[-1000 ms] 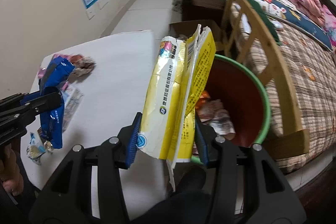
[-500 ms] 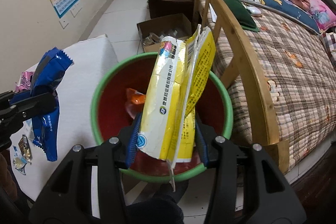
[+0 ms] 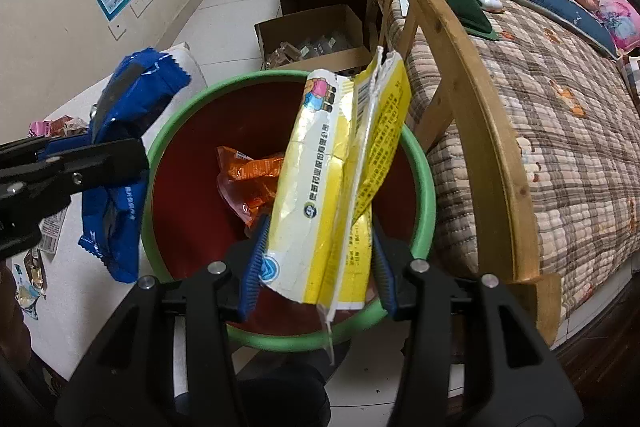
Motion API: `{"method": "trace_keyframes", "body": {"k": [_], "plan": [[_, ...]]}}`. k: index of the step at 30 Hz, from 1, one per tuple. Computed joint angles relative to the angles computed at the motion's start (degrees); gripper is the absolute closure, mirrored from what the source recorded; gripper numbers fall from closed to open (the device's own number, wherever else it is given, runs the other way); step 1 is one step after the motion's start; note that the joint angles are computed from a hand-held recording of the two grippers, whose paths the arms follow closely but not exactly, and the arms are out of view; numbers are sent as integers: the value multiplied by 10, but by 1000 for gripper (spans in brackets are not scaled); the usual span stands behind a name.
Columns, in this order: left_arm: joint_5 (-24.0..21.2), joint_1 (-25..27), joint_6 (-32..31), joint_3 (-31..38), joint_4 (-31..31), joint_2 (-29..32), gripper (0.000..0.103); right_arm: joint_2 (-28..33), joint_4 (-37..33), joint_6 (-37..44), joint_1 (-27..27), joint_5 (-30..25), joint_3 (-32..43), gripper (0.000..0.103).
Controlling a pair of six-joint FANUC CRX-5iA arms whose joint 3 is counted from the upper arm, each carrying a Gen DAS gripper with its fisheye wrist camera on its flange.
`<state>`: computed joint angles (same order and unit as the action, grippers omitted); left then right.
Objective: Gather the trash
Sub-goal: 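Open both grippers to drop the carton and wrapper into the bin, then move both grippers back over the table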
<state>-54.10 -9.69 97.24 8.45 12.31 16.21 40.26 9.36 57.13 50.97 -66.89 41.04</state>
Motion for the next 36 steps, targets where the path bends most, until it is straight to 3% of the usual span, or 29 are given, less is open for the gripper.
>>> {"method": "trace_keyframes", "body": {"k": [3, 6, 8, 10, 12, 14, 21, 36], "plan": [[-1, -1, 0, 4, -2, 6, 70, 5, 2, 4, 2, -2, 5, 57], [-5, 1, 7, 8, -6, 10, 62, 9, -1, 6, 0, -4, 12, 55], [-7, 1, 11, 11, -5, 13, 48, 14, -3, 10, -1, -9, 20, 53], [3, 3, 12, 5, -1, 11, 30, 18, 0, 11, -1, -15, 26, 47], [10, 4, 15, 0, -3, 7, 22, 17, 5, 9, 0, -9, 23, 30], [11, 6, 25, -3, -11, 2, 15, 14, 14, 6, 2, -4, 17, 19], [11, 20, 77, -28, -59, -37, 8, 7, 21, -2, 11, -4, 14, 5], [4, 92, 74, -149, -109, -211, 8, 5, 29, -24, 70, -6, 44, 5]]}}
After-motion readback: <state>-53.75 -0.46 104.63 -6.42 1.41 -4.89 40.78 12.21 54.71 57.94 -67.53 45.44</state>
